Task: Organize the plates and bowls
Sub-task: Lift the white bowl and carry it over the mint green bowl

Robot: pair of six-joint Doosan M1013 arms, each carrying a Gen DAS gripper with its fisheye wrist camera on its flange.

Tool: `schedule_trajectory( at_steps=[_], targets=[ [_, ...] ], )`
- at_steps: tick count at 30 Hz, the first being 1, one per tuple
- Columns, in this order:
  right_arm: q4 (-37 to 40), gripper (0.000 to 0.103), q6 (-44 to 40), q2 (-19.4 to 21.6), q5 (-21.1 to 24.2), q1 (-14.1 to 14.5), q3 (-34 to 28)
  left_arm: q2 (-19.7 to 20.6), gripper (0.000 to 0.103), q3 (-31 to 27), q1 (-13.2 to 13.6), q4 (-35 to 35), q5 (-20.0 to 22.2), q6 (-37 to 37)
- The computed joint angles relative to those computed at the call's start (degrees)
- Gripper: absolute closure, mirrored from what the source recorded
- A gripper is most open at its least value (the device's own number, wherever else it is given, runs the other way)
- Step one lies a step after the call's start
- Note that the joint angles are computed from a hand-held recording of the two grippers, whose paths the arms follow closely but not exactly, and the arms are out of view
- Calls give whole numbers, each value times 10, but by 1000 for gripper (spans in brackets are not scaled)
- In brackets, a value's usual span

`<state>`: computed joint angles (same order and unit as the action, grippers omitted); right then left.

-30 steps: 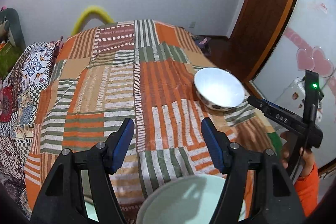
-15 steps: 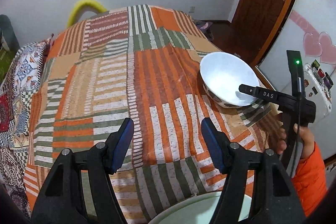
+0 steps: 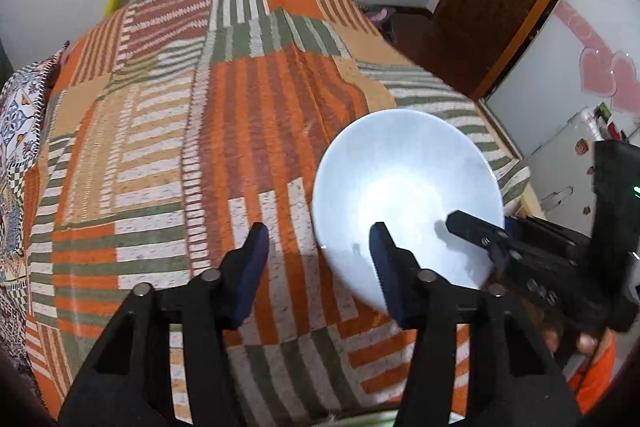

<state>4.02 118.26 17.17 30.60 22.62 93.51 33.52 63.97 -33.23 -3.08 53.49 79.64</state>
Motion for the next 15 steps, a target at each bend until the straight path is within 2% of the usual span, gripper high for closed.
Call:
schedule_trajectory(
  at_steps=[1,3,4,7,9,11,15],
  targets=[
    [0,81,-2,1,-1,0,0,8,56,-8,-1,4,12,-6],
    [-12,81,9,2,-1,3,-1,24,70,-25,0,-2,40,-11],
    [-18,81,16,3,-1,4,-2,29,73,-30,1,-5,50,-11],
    [-25,81,25,4,-4,5,-3,31,78,-29,1,-8,45,-12],
    [-37,81,35,4,-1,8,-5,28,89,-25,-2,-1,38,-3],
    [-42,81,41,5,3,9,-9,28,89,-27,-5,9,41,-3],
    [-38,81,45,0,-1,11,-4,22,89,-20,1,-17,43,-7]
  ],
)
